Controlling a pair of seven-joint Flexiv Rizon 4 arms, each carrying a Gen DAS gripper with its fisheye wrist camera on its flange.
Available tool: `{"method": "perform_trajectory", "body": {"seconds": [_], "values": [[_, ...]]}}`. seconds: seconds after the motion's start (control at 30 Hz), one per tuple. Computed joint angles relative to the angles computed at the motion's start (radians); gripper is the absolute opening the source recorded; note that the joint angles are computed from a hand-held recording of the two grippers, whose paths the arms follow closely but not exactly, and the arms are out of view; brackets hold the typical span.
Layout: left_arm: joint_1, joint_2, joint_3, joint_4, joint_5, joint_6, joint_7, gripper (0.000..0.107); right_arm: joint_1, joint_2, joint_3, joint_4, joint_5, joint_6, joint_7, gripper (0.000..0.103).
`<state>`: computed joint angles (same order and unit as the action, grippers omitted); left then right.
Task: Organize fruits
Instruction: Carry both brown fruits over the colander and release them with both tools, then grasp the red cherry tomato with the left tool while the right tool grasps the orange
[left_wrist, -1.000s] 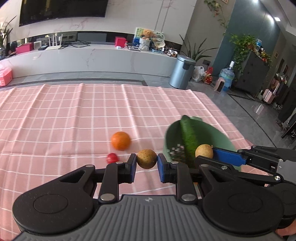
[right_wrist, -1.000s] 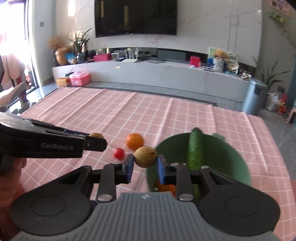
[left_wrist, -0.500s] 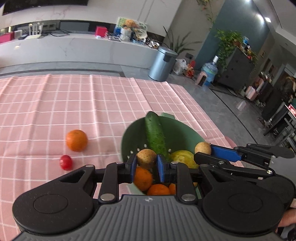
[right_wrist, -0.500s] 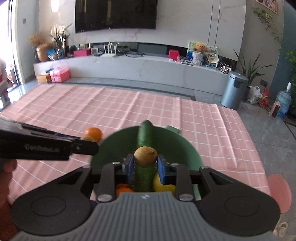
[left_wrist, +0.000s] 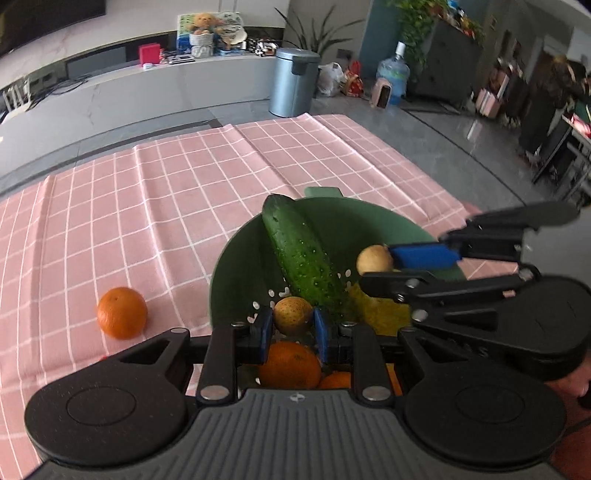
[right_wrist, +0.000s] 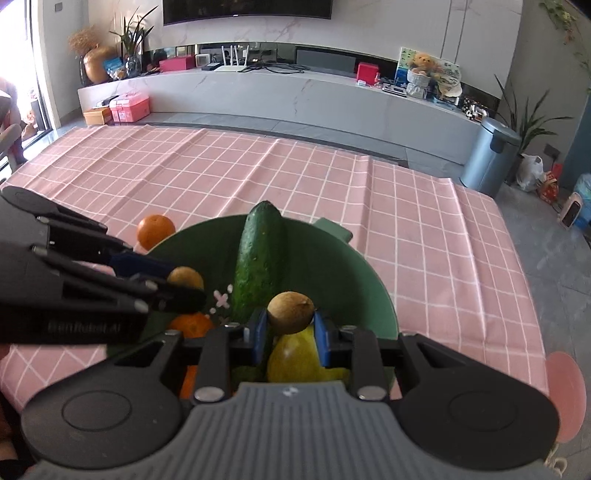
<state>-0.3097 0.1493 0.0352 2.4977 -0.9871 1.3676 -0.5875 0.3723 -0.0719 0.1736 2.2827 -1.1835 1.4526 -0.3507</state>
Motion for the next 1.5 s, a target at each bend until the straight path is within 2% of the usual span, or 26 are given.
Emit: {"method": "perform_trajectory", "body": {"seconds": [0.13,0.27,0.43,0.57,0.67,0.77,0.87,0.93,1.0,1.1,1.33,1.5], "values": [[0.047,-0.017,-0.004,-0.017,0.145,-0.025,-0.079,0.026,0.008,-0.037,-0.006,-0.025,0.029,-0.012,-0.047,0.023],[0.078,-0.022,-0.002,-0.029,0.241,-0.062,-0.143,0.027,0.027,-0.062,-0.004,-0.037,0.121,-0.031,-0.12,0.023],[0.046,-0.038,-0.004,-0.023,0.137,-0.02,-0.09,0.028,0.046,-0.065,-0.022,-0.035,0.129,-0.033,-0.116,0.024],[0.038,-0.031,-0.005,-0.018,0.105,-0.015,-0.065,0.036,0.049,-0.061,-0.032,-0.03,0.093,-0.031,-0.083,0.024],[0.024,-0.014,0.0,-0.011,0.061,0.003,-0.044,0.047,0.05,-0.056,-0.028,-0.032,0.09,-0.04,-0.064,0.024],[0.013,0.024,0.019,-0.007,0.005,-0.028,-0.009,0.048,0.047,-0.039,-0.023,-0.028,0.067,-0.048,-0.034,0.025],[0.019,0.069,0.031,0.003,0.011,-0.03,-0.007,0.048,0.046,-0.018,-0.011,-0.026,0.046,-0.059,-0.013,0.025],[0.031,0.098,0.042,0.013,0.044,-0.016,-0.027,0.048,0.042,-0.001,-0.004,-0.027,0.014,-0.058,0.026,0.026],[0.041,0.127,0.064,0.018,0.071,-0.021,-0.034,0.048,0.034,0.014,-0.005,-0.029,-0.068,-0.046,0.117,0.034],[0.078,0.163,0.095,0.019,0.142,-0.032,-0.05,0.048,0.023,0.021,0.008,-0.04,-0.125,-0.016,0.188,0.034],[0.186,0.217,0.152,0.017,0.296,-0.104,-0.136,0.048,0.048,-0.021,0.019,-0.102,-0.214,0.045,0.24,0.034],[0.206,0.232,0.184,0.046,0.318,-0.112,-0.125,0.048,0.078,-0.065,0.017,-0.144,-0.269,0.06,0.295,0.034]]}}
